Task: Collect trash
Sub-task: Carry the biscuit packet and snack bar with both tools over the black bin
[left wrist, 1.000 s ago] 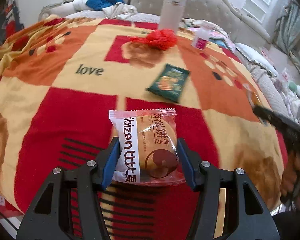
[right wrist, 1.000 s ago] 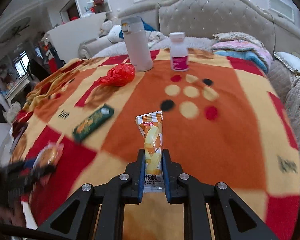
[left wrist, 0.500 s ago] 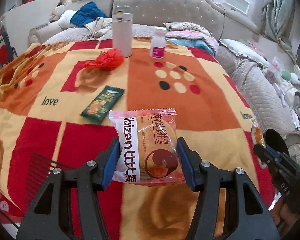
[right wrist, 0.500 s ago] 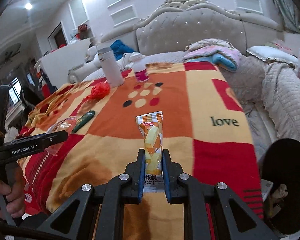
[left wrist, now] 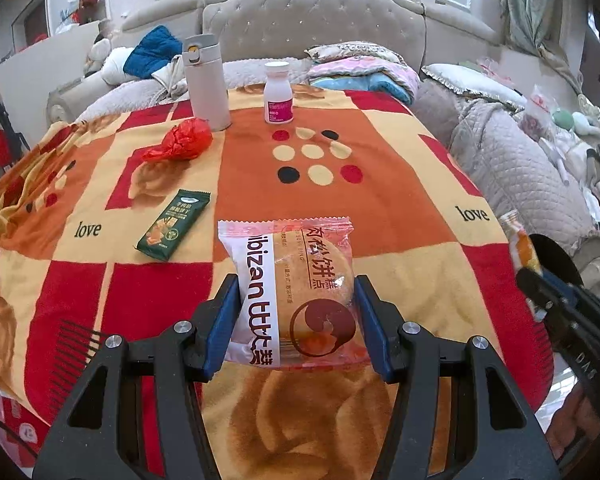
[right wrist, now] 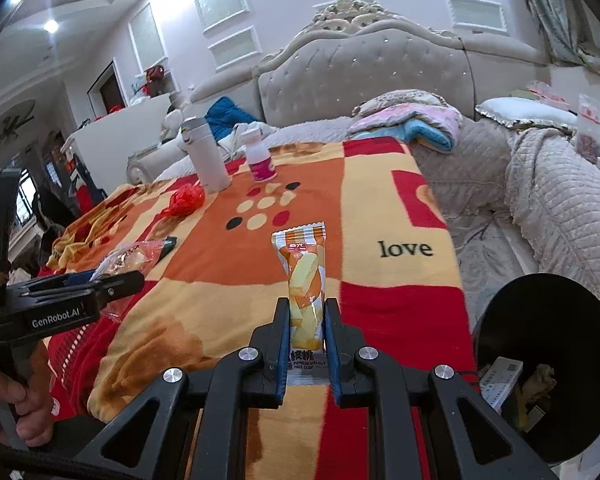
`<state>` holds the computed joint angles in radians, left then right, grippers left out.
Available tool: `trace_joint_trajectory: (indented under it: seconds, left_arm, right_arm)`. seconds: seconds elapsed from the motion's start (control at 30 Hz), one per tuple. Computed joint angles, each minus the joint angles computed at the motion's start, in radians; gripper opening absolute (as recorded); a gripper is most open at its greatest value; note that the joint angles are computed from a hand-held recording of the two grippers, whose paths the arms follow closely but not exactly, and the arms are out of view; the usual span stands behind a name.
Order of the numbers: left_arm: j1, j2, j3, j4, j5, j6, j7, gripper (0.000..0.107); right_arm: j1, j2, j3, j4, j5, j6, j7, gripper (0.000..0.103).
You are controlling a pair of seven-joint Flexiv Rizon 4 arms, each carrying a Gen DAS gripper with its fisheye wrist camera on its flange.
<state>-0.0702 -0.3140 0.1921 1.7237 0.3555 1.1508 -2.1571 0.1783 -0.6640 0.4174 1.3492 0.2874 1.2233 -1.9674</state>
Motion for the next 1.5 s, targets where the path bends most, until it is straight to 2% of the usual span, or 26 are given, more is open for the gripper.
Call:
trace_joint_trajectory:
  seconds: [0.27, 0.53, 0.87, 0.97, 1.1, 1.2, 1.3, 1.43, 1.5]
  left_arm:
    - [-0.008, -0.006, -0.001, -0.019, 0.015, -0.029, 0.002, 0.055]
    - [-0.012, -0.022, -0.013, -0.042, 0.011, -0.035, 0.017, 0.055]
    - [-0.038, -0.098, -0.041, -0.135, -0.025, -0.023, 0.086, 0.055]
    - [-0.023, -0.138, -0.094, -0.164, -0.098, 0.007, 0.191, 0.055]
    - [0.017, -0.208, -0.212, -0.196, -0.245, 0.093, 0.402, 0.055]
    - [0.074, -0.274, -0.355, -0.231, -0.362, 0.139, 0.600, 0.055]
    - [0.122, -0.356, -0.507, -0.297, -0.471, 0.127, 0.809, 0.055]
    - [0.088, -0.448, -0.533, -0.421, -0.513, 0.080, 0.909, 0.055]
    - [0.062, -0.486, -0.514, -0.483, -0.546, 0.036, 0.916, 0.055]
  right_arm:
    - [-0.002, 0.012, -0.041, 0.024, -0.009, 0.047, 0.067, 0.015]
    - [-0.045, 0.022, -0.050, 0.049, -0.016, 0.102, 0.143, 0.015]
    - [-0.072, 0.046, -0.130, 0.119, -0.092, 0.215, 0.345, 0.015]
    - [-0.094, 0.043, -0.142, 0.125, -0.121, 0.220, 0.399, 0.015]
    - [-0.083, 0.040, -0.198, 0.137, -0.188, 0.221, 0.481, 0.015]
    - [-0.069, 0.028, -0.237, 0.131, -0.239, 0.212, 0.541, 0.015]
    - [-0.075, 0.000, -0.242, 0.101, -0.276, 0.181, 0.575, 0.015]
    - [-0.087, -0.043, -0.238, 0.044, -0.303, 0.113, 0.601, 0.015]
    - [-0.083, -0.056, -0.251, 0.028, -0.311, 0.089, 0.623, 0.015]
